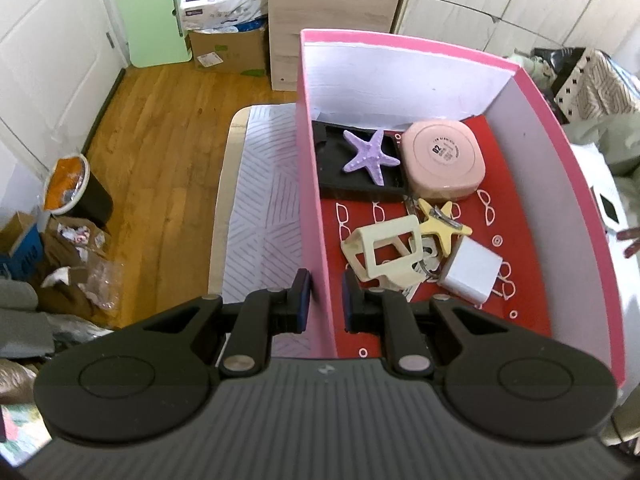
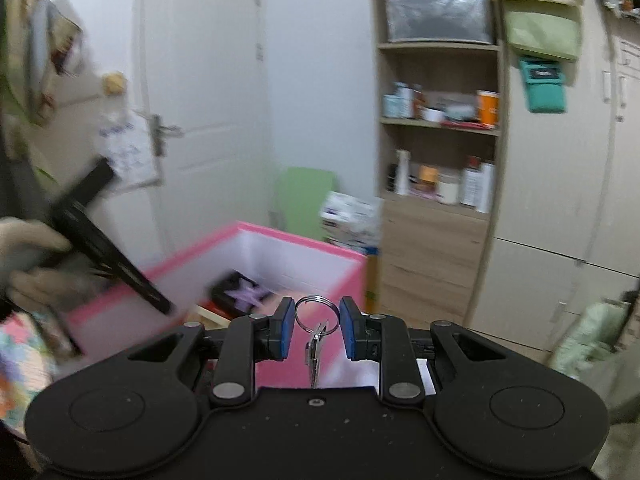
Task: Organize rigid objects
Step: 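Carry the silver keys into the pink box and open the right tool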
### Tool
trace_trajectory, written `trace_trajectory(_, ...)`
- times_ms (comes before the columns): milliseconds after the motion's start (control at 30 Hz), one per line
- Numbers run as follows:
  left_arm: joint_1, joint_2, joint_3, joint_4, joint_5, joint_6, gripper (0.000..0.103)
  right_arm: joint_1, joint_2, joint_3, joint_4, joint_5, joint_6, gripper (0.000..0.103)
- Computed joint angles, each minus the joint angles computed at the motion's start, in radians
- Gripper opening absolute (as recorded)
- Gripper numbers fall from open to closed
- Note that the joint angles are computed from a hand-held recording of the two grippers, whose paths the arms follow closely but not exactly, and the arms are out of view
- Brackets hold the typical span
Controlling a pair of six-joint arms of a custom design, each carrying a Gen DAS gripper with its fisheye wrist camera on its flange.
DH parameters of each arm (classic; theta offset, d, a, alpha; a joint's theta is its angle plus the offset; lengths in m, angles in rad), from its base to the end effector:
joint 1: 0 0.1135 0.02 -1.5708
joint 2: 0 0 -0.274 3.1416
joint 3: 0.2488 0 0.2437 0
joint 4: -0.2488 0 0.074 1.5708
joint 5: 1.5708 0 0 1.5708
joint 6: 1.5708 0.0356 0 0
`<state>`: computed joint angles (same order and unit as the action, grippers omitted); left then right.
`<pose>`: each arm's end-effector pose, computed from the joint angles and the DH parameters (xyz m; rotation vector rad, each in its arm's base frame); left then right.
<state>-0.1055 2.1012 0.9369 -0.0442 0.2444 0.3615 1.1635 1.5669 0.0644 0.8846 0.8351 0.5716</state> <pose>0.3428 -0.0450 0.0551 0.6939 2.6513 -0.2697 0.0934 0.1500 0.0992 -0.1399 1.9709 0.2056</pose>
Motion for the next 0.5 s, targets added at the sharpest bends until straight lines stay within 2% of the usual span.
trace_trajectory(100, -0.006, -0.004, -0.01, 0.012, -0.01, 0.008, 0.014, -0.007, -0.007, 0.013, 0.052, -0.072, -0.048, 0.028)
trace_trajectory(267, -0.01, -0.009, -0.028, 0.037, -0.017, 0.014, 0.014, -0.07, 0.053, 0.041, 0.149, -0.261, -0.082, 0.028)
trace_trajectory(400, -0.01, -0.01, -0.029, 0.037, -0.018, 0.018, 0.014, -0.135, 0.168, 0.094, 0.183, -0.418, -0.067, 0.028)
trace_trajectory(500, -0.012, -0.012, -0.034, 0.041, -0.019, 0.014, 0.014, -0.183, 0.251, 0.146, 0.166, -0.531, -0.008, 0.028)
